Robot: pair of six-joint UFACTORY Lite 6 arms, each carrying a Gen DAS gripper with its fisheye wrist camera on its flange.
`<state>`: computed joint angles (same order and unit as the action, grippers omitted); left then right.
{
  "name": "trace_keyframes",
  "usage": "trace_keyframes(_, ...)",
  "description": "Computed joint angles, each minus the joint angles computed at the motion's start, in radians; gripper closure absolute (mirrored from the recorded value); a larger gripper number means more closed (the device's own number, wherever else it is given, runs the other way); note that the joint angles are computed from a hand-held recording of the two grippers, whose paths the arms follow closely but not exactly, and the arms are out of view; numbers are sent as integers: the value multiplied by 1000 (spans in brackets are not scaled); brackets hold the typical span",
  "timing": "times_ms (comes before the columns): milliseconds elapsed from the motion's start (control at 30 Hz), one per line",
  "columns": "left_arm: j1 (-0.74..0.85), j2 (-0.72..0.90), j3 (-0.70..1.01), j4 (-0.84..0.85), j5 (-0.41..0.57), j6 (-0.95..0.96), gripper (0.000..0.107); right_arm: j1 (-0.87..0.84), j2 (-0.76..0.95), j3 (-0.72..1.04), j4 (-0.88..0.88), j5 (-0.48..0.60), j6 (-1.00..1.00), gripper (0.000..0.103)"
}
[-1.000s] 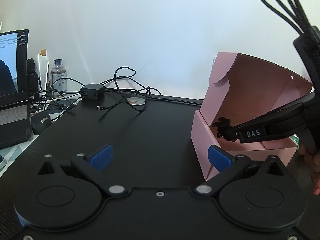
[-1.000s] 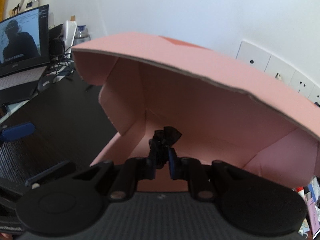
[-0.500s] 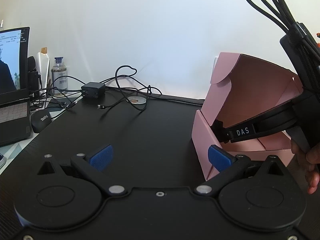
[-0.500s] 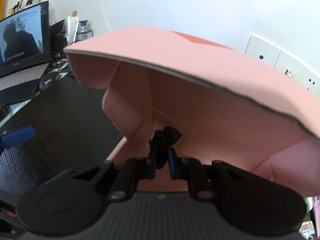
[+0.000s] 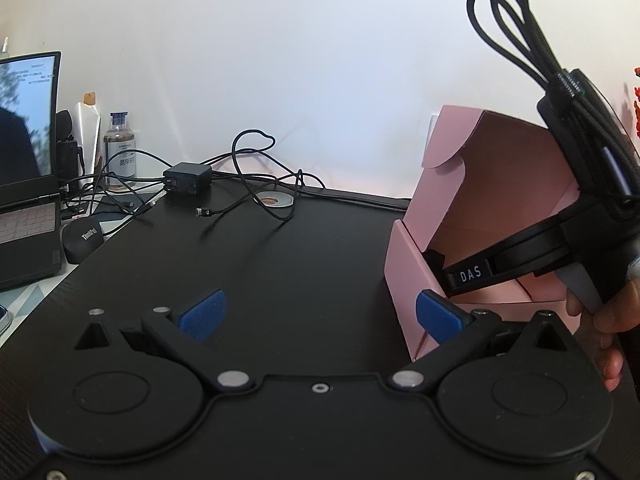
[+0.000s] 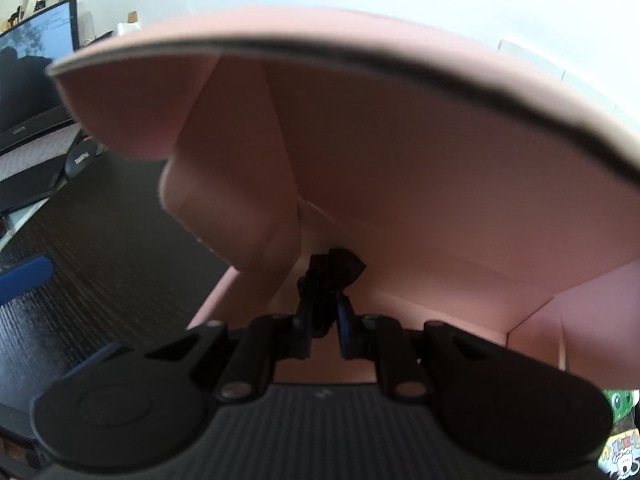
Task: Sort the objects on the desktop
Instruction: 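Lower the scrunchie onto the box floor and open the right tool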
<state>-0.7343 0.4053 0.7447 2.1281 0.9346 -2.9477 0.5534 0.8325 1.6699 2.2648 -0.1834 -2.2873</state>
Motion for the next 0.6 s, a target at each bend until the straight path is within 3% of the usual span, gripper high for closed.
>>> trace_keyframes(433,-2,1,0,-3,2,-1,4,-8,7,13,194,-44,-202,90)
trace_keyframes(600,2,-1,-1,0,-2,-4,4,-9,-15,-17,177,-40,-185,89)
